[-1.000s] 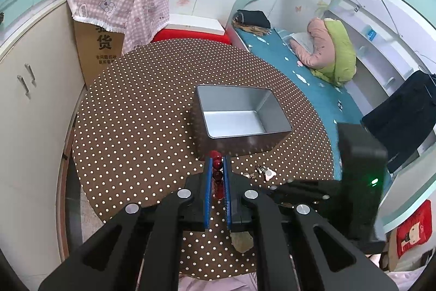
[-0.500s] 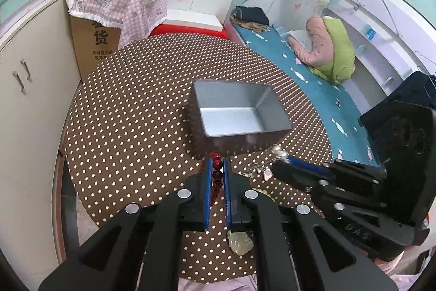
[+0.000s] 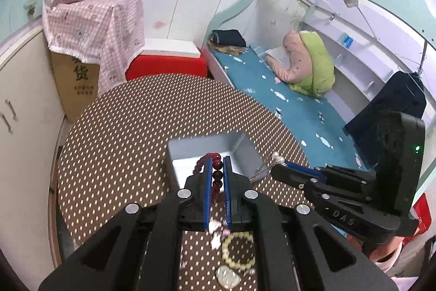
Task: Organize jewelry
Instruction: 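Carry the silver bracelet into the tin with the right tool while the left carries the red bracelet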
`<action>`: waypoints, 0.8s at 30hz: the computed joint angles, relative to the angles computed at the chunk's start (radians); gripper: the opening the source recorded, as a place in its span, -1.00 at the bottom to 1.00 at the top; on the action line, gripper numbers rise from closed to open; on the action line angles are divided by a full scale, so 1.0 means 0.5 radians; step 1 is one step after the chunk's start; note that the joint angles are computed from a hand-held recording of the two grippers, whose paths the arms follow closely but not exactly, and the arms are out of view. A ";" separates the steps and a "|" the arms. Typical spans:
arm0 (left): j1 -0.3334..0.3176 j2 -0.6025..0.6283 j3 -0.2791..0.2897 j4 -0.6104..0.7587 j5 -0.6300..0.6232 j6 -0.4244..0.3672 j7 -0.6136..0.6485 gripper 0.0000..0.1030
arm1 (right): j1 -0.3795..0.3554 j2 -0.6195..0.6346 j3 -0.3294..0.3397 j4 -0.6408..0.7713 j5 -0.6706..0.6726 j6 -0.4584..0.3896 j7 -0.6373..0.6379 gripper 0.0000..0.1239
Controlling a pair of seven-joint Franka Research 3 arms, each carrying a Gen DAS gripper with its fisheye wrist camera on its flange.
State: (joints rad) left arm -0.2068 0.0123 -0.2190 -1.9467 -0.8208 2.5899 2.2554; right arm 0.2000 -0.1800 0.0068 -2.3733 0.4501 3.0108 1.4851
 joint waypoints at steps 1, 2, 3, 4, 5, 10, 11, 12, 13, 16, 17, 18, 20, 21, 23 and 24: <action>0.002 0.028 0.001 0.040 -0.022 -0.032 0.012 -0.88 | -0.006 0.022 -0.006 0.026 -0.004 -0.007 0.001 -0.86; 0.006 0.053 -0.003 0.070 -0.038 -0.053 0.018 -0.88 | -0.032 0.049 0.007 0.056 -0.043 -0.020 0.042 -0.86; 0.006 0.079 -0.011 0.097 -0.016 -0.046 -0.004 -0.88 | -0.059 0.072 0.018 0.082 -0.087 -0.031 0.085 -0.86; 0.006 0.101 -0.021 0.116 0.010 -0.027 -0.026 -0.88 | -0.076 0.101 0.016 0.111 -0.115 -0.042 0.110 -0.86; 0.006 0.136 -0.031 0.151 0.037 -0.022 -0.052 -0.88 | -0.079 0.126 0.013 0.137 -0.121 -0.052 0.120 -0.86; 0.021 0.252 -0.079 0.240 0.220 -0.007 -0.231 -0.88 | -0.109 0.236 -0.004 0.234 -0.175 -0.112 0.175 -0.86; 0.025 0.270 -0.090 0.250 0.258 -0.009 -0.264 -0.88 | -0.110 0.257 -0.008 0.253 -0.167 -0.129 0.168 -0.86; 0.029 0.300 -0.099 0.273 0.296 -0.023 -0.294 -0.88 | -0.110 0.276 -0.011 0.270 -0.154 -0.144 0.159 -0.86; 0.032 0.328 -0.108 0.294 0.341 -0.037 -0.333 -0.88 | -0.112 0.297 -0.015 0.287 -0.142 -0.164 0.153 -0.86; 0.052 0.402 -0.133 0.352 0.452 -0.082 -0.435 -0.88 | -0.117 0.354 -0.016 0.332 -0.129 -0.214 0.160 -0.86; 0.062 0.412 -0.144 0.353 0.468 -0.089 -0.454 -0.87 | -0.120 0.371 -0.017 0.346 -0.144 -0.231 0.184 -0.86; 0.063 0.425 -0.147 0.355 0.501 -0.087 -0.492 -0.87 | -0.121 0.381 -0.016 0.351 -0.126 -0.232 0.177 -0.83; 0.071 0.433 -0.161 0.348 0.543 -0.060 -0.528 -0.87 | -0.119 0.383 -0.016 0.336 -0.211 -0.191 0.253 -0.82; 0.072 0.433 -0.165 0.340 0.569 -0.043 -0.547 -0.87 | -0.119 0.383 -0.020 0.334 -0.316 -0.189 0.331 -0.82; 0.064 0.411 -0.162 0.295 0.641 0.035 -0.611 -0.81 | -0.120 0.384 -0.024 0.340 -0.446 -0.202 0.424 -0.82; 0.051 0.401 -0.147 0.280 0.712 0.053 -0.691 -0.49 | -0.120 0.380 -0.026 0.339 -0.502 -0.210 0.466 -0.75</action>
State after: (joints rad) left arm -0.1815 0.2128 -0.2924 -1.8069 -0.4646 2.6165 1.9098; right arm 0.1398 0.0100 -0.0061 -2.2037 0.1992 2.9057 1.7179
